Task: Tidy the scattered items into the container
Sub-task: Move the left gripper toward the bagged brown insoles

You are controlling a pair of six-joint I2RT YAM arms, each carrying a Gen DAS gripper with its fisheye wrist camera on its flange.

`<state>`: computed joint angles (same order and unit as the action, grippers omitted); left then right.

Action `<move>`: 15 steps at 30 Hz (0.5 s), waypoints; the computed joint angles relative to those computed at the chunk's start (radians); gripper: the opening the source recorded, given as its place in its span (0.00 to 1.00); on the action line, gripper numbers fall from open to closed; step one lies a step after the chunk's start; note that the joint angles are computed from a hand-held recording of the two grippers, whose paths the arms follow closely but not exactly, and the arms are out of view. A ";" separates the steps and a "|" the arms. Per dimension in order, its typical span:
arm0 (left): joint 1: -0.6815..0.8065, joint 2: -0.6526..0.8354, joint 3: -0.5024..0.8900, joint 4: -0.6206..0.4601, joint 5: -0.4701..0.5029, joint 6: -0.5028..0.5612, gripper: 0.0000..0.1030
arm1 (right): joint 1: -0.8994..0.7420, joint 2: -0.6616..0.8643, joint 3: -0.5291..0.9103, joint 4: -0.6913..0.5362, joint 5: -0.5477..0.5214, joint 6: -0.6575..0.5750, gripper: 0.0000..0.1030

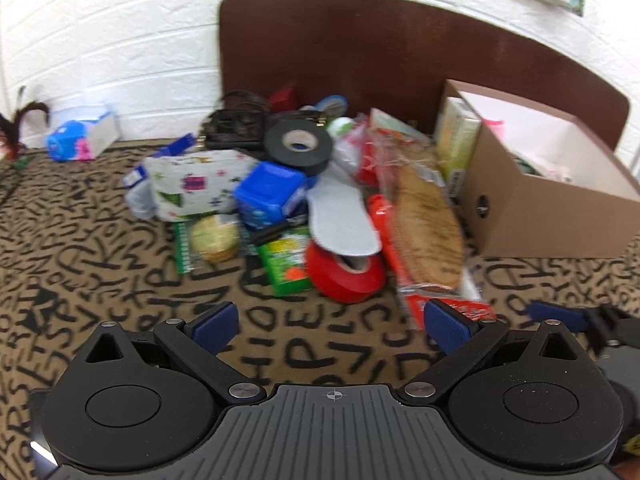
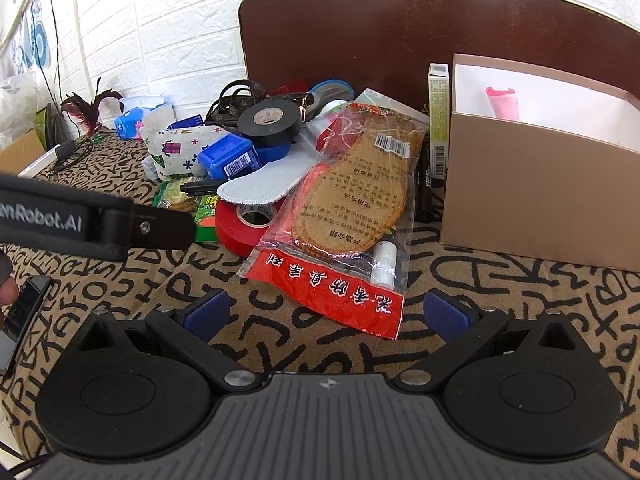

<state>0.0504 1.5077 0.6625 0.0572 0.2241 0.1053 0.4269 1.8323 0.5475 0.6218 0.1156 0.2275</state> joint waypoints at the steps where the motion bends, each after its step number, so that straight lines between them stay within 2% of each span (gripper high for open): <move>1: -0.006 0.011 0.010 -0.002 0.011 -0.003 1.00 | -0.003 0.010 0.003 0.009 -0.004 -0.003 0.99; 7: -0.039 0.136 0.120 -0.051 0.082 -0.041 0.90 | -0.029 0.081 0.019 0.088 -0.052 -0.031 0.98; 13: -0.081 0.261 0.235 -0.110 0.119 -0.056 0.76 | -0.032 0.129 0.049 0.120 -0.040 -0.077 0.91; 15: -0.089 0.287 0.260 -0.124 0.128 -0.061 0.70 | -0.031 0.142 0.059 0.125 -0.027 -0.093 0.83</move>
